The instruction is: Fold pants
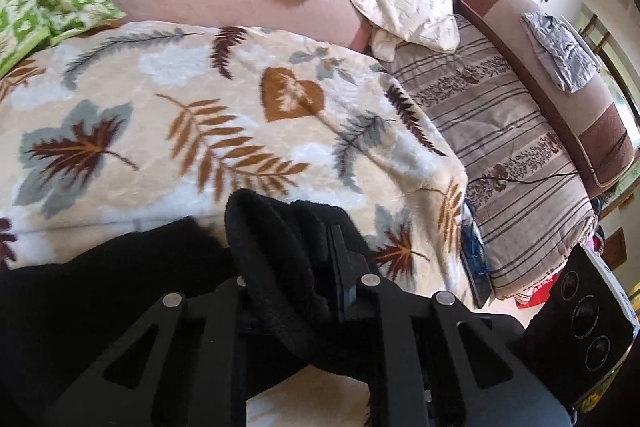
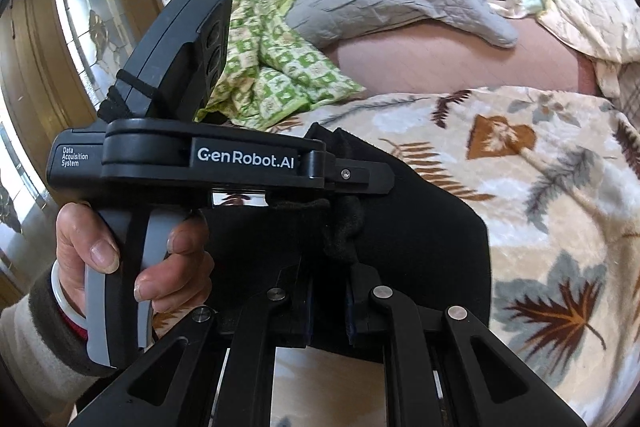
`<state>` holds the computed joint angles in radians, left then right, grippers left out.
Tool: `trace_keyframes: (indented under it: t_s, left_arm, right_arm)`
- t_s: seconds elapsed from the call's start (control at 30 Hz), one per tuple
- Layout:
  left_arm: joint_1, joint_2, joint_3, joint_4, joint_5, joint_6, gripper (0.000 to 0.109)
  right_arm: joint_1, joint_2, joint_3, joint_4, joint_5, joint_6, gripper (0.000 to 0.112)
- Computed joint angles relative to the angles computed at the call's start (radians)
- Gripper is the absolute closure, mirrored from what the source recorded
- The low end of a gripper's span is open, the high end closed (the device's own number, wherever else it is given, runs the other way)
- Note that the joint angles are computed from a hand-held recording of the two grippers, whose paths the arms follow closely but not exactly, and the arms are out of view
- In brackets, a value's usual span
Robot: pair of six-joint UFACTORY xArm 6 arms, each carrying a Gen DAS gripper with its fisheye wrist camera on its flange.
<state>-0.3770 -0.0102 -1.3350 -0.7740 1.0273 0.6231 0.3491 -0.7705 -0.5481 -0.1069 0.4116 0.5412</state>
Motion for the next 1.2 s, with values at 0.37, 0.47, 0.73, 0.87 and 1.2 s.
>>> trace_keyframes:
  t_s: [0.37,0.47,0.73,0.87,1.2]
  left_arm:
    - [0.046,0.029,0.081,0.071,-0.079,-0.018,0.093]
    - [0.060,0.033,0.104,0.085,-0.091,-0.033,0.090]
    - [0.102,-0.002,0.136,0.097,-0.140,-0.059,0.076]
    - [0.100,-0.079,0.196,0.124,-0.223,-0.056,0.060]
    - [-0.009,-0.199,0.331,0.229,-0.344,-0.080,0.056]
  right_arm:
    - [0.056,0.192,-0.028,0.059,-0.083,0.019,0.102]
    - [0.076,0.240,-0.036,0.061,-0.092,0.034,0.097]
    - [0.163,0.205,-0.027,0.183,-0.059,-0.094,0.067]
    - [0.126,0.032,0.044,0.093,-0.011,-0.008,0.067]
    - [-0.113,-0.035,0.063,0.015,0.061,0.095,0.080]
